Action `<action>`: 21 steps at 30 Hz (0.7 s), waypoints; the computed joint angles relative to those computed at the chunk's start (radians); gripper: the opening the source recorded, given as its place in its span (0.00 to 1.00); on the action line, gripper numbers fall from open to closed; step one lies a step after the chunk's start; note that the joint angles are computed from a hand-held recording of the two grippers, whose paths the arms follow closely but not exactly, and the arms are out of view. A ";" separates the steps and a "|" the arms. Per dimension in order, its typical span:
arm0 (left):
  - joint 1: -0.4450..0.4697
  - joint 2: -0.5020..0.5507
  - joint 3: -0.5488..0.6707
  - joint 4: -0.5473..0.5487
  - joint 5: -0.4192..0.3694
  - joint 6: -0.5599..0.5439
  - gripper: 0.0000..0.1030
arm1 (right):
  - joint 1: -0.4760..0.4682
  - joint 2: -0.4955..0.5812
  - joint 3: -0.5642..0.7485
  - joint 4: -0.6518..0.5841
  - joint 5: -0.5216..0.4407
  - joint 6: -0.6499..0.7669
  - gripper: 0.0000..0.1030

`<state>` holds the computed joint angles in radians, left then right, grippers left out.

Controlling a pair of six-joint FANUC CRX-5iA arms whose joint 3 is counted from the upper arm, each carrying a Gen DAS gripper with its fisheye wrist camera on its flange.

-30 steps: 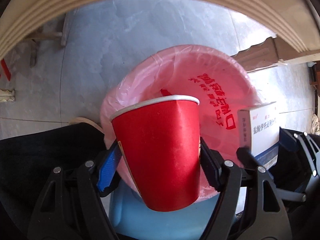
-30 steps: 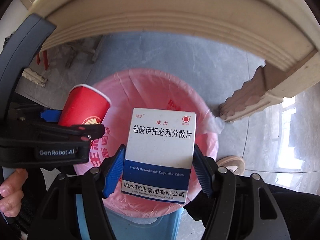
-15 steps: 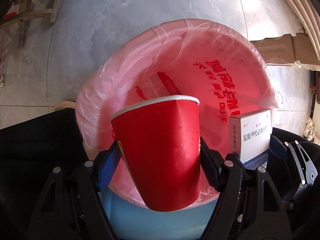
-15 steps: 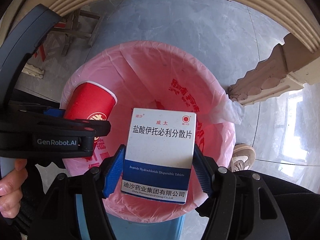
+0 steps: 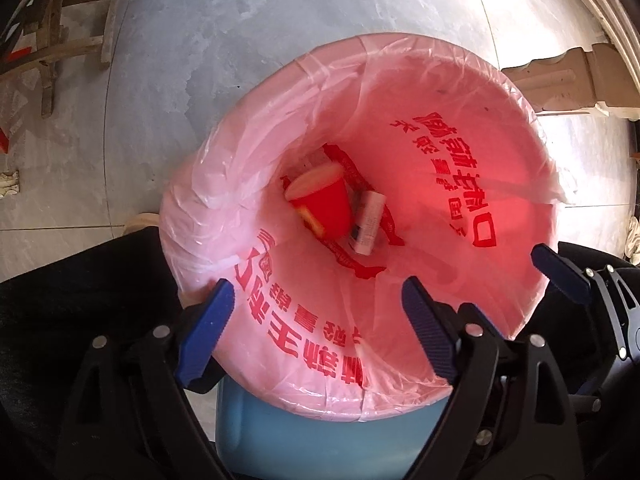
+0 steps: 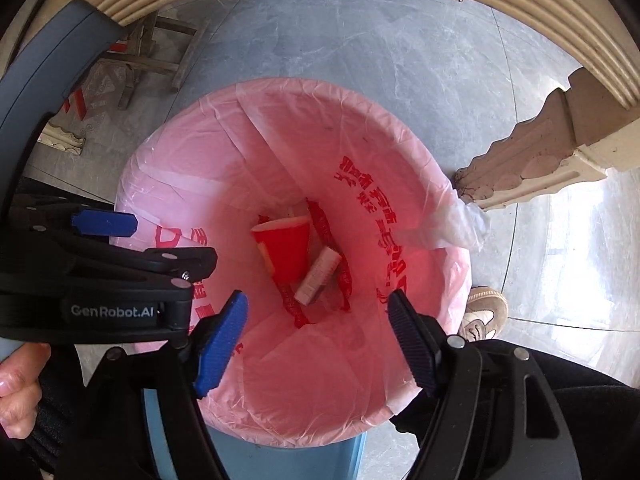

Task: Collect trash
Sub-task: 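Open both grippers to drop the cup and medicine box into the bin, then move both grippers back over the table toward the remaining items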

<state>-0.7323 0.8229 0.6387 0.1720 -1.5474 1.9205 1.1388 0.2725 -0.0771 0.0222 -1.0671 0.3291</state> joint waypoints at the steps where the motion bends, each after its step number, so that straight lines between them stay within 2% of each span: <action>1: 0.000 -0.001 0.000 0.000 0.000 0.002 0.81 | 0.000 -0.001 -0.001 0.001 0.001 0.000 0.69; 13: -0.019 -0.038 0.000 -0.045 0.012 0.006 0.82 | 0.022 -0.018 -0.006 0.046 -0.003 -0.035 0.69; 18: -0.033 -0.081 -0.006 -0.119 0.026 0.035 0.82 | 0.029 -0.054 -0.030 0.041 0.014 -0.069 0.69; 21: -0.045 -0.127 -0.015 -0.180 0.031 0.056 0.82 | 0.054 -0.097 -0.059 0.093 0.014 -0.135 0.69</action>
